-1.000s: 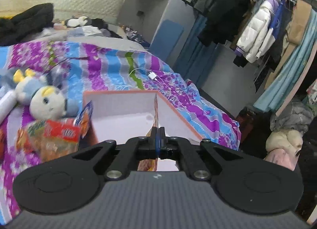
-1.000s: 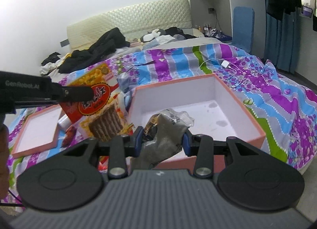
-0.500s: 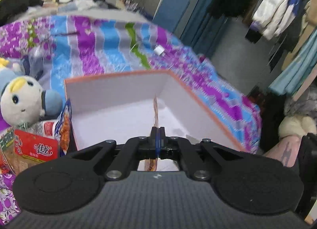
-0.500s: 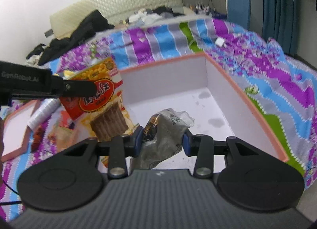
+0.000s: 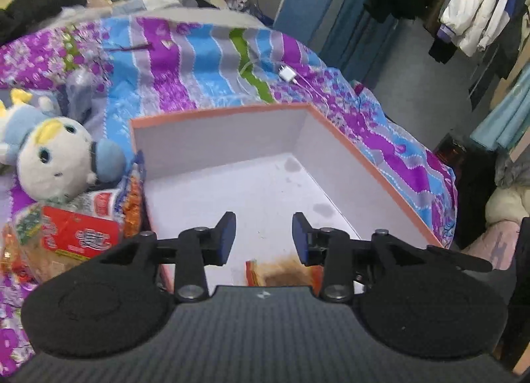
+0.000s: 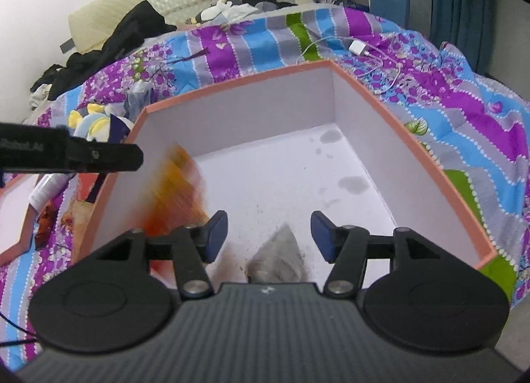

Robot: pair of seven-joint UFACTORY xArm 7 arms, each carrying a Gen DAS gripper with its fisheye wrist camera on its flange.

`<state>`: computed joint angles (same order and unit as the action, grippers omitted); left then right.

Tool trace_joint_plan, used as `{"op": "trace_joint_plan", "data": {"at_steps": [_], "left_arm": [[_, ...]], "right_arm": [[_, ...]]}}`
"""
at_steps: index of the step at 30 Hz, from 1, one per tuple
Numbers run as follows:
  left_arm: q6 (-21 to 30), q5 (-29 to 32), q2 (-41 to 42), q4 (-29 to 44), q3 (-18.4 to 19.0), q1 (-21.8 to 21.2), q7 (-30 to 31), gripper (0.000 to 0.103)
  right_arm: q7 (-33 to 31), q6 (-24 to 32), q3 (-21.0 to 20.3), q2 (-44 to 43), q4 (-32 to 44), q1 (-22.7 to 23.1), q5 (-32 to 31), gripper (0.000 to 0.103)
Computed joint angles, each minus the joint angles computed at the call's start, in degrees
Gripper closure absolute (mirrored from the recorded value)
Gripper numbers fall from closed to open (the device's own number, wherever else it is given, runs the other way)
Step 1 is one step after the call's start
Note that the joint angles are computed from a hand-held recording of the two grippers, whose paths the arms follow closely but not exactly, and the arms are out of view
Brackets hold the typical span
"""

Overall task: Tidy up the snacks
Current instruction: 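Open the right tool over the pink box while the left tool opens, dropping both packets, then move both open tools back toward the snack pile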

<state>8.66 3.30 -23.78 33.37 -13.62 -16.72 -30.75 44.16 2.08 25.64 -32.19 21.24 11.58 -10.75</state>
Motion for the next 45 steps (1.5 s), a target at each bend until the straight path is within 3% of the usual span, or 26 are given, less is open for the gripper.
{"op": "trace_joint_plan", "data": {"at_steps": [12, 15, 25, 34, 45], "left_arm": [[12.03, -1.7, -25.18, -7.78, -1.32, -3.97, -2.32, 0.06], [17.59, -1.09, -32.53, -8.39, -3.91, -3.09, -4.71, 0.06], [34.15, -2.97, -51.27, -8.98, -6.89, -9.0, -6.45, 0.06], [48.75, -6.05, -64.65, -7.6, -11.87, -12.01, -9.33, 0.06], [64.88, -8.56, -77.09, -5.56, -15.18, -11.19, -8.81, 0.06]], "right_arm": [[5.18, 11.17, 0.81, -19.18, -2.64, 8.18, 2.01, 0.045], [7.05, 15.46, 1.37, -24.04, -2.71, 11.04, 2.55, 0.045], [12.98, 28.43, 5.56, -37.61, -1.48, 19.05, 3.84, 0.045], [17.57, 34.06, 10.43, -41.67, 0.6, 23.89, 5.25, 0.045], [20.29, 35.8, 15.0, -41.11, 3.04, 27.3, 4.2, 0.045]]}}
